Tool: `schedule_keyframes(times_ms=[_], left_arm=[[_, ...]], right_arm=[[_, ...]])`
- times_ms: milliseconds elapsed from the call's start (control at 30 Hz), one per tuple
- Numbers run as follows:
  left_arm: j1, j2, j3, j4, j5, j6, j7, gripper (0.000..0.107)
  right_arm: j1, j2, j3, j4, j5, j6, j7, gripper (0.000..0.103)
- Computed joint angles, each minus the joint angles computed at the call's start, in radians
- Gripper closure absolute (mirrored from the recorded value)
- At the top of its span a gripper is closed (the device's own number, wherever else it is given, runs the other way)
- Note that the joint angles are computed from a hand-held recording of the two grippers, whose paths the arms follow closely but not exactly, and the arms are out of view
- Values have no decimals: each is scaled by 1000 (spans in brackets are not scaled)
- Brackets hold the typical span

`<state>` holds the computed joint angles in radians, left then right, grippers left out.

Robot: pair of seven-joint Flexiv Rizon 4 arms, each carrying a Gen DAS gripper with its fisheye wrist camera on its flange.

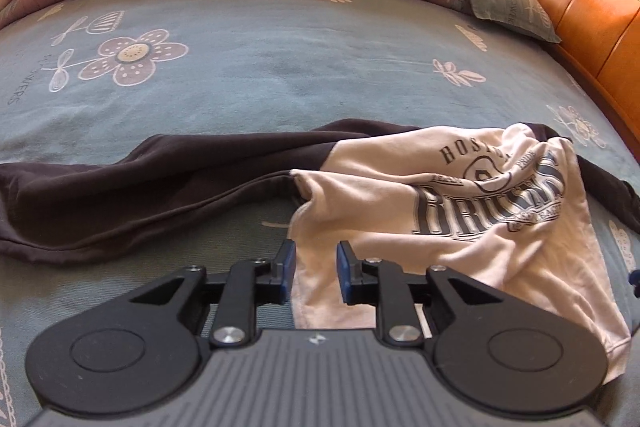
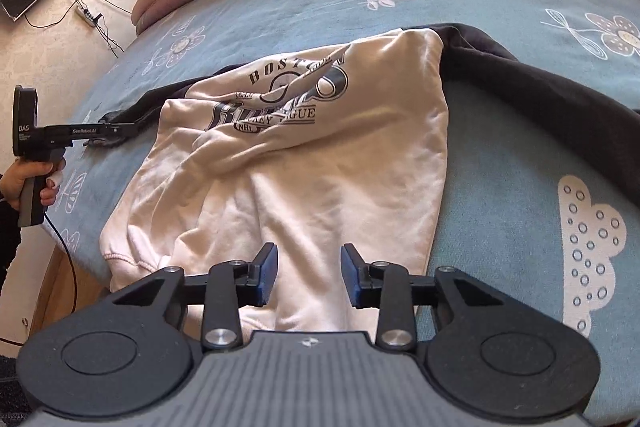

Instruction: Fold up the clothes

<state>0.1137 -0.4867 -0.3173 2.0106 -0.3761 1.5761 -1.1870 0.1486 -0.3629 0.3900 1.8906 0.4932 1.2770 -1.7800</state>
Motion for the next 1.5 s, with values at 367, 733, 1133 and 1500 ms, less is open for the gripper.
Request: schedule_keyframes(times_ms=[367,733,1133,1500], left_arm=[[-15,-65,-74,-76,-39,-112,88,74],[5,143,-148,161,-168,-154,333,68],[-37,344,-127,366,-629,-71,508,60],[-147,378,10,416,-673,-189,590,56]], right_arm=[[-17,-92,21,-114,-20,-56,-18,59],[12,-39,113,-16,-29,-50,-352,59],[181,-143,199,-154,72,-88,-838,59],[541,-191,-116,-25,-378,159,-574,60]])
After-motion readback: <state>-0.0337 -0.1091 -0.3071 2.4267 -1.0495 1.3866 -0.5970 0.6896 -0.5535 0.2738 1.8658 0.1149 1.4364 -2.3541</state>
